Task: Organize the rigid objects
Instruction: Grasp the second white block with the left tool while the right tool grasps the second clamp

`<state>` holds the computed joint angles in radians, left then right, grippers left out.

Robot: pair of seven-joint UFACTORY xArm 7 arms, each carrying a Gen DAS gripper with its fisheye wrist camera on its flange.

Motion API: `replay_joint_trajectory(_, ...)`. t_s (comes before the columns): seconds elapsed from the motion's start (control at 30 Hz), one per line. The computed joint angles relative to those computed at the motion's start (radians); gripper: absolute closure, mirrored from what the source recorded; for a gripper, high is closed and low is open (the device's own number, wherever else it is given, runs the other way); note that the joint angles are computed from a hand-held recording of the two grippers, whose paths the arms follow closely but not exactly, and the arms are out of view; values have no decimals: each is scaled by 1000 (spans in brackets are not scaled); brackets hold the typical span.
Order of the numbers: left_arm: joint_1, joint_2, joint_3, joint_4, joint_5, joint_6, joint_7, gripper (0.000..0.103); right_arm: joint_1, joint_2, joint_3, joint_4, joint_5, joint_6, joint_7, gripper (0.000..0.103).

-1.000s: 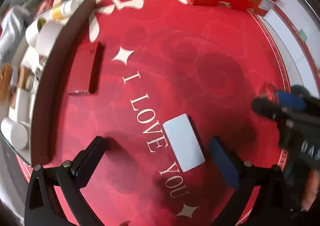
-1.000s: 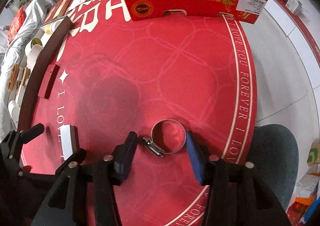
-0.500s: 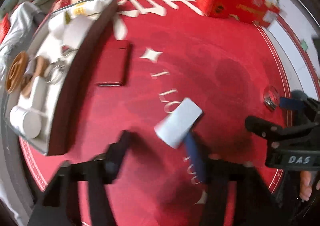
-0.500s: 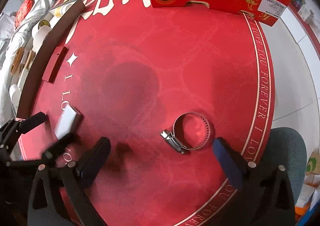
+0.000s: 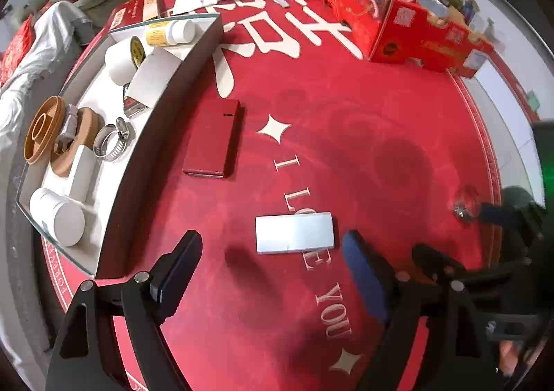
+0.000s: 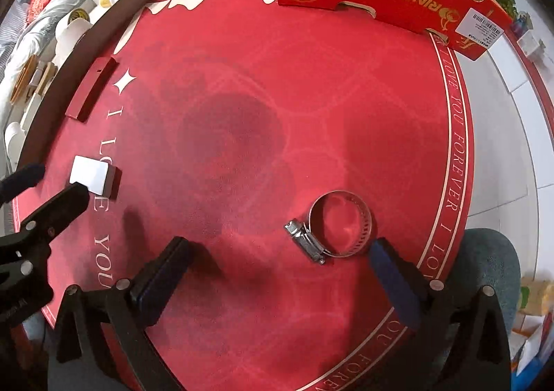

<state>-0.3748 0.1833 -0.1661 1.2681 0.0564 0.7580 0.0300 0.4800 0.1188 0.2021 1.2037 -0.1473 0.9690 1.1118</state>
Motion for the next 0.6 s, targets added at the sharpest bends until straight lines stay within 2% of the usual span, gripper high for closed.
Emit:
replay_joint_trajectory(0.1, -14, 67, 8, 64, 23, 75, -53, 15, 2, -5, 0, -10, -4, -6, 3, 0)
replay_joint_trajectory(0.23, -15, 55, 12, 36, 32, 31, -81, 9, -1, -17, 1, -19, -4, -6, 2, 0)
replay_joint_trajectory(0.3, -18, 55, 20, 32, 46, 33, -121, 0, -3, -18, 1, -20, -4, -6, 1, 0)
replay_joint_trajectory(0.37, -14, 37, 19, -1, 51, -7, -130, 0, -3, -18, 2, -19, -6, -7, 3, 0)
replay_joint_trajectory(0.6, -8, 19, 13, -31, 56, -41, -139, 0, -4, -14, 2, -18, -10, -10, 5, 0)
